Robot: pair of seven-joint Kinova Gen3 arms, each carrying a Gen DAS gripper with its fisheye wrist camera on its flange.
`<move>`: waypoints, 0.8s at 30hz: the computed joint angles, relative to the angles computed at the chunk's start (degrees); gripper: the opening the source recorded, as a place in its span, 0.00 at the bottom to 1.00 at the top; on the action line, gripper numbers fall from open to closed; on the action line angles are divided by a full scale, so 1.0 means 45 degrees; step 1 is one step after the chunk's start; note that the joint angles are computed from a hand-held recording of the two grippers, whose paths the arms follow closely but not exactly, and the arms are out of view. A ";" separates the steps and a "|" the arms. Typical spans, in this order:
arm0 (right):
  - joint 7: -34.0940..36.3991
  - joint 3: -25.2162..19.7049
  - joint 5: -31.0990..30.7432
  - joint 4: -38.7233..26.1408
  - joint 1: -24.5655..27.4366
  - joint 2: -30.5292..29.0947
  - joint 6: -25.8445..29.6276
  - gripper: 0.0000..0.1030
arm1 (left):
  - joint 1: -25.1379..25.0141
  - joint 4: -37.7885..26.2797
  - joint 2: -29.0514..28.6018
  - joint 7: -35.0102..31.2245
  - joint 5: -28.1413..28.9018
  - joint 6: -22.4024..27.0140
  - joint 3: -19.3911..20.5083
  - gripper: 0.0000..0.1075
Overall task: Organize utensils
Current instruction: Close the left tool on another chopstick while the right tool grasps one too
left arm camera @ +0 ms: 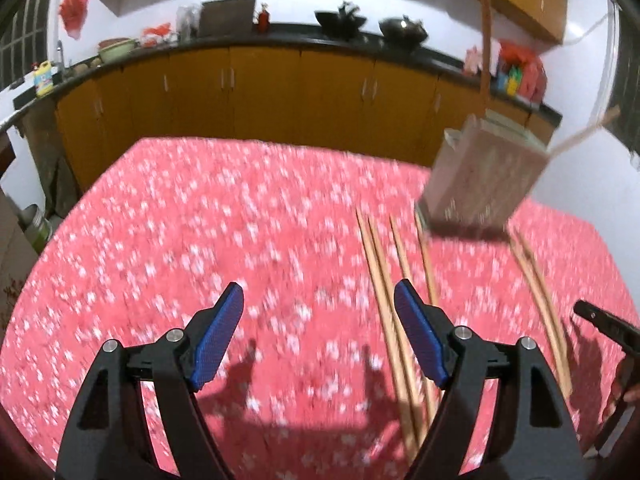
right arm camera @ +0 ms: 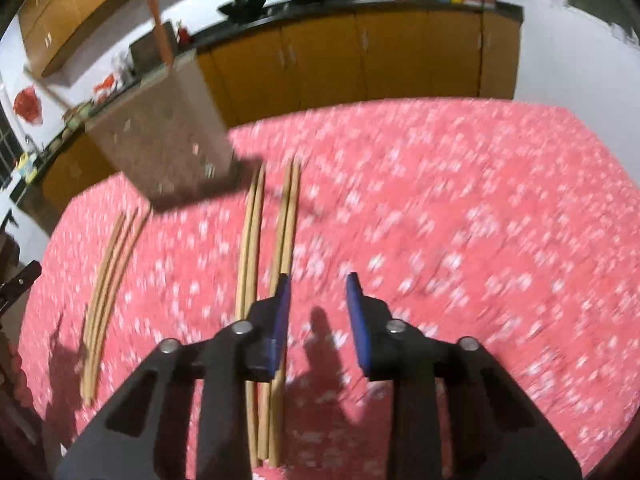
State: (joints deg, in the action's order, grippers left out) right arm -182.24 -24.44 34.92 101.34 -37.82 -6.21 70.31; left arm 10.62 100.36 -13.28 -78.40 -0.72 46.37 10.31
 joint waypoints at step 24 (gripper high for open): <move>0.0089 0.0788 0.0341 -0.0680 -0.1204 0.1130 0.1383 0.08 | 0.0721 0.0543 0.0382 -0.1277 0.1252 0.0503 -0.0242 0.55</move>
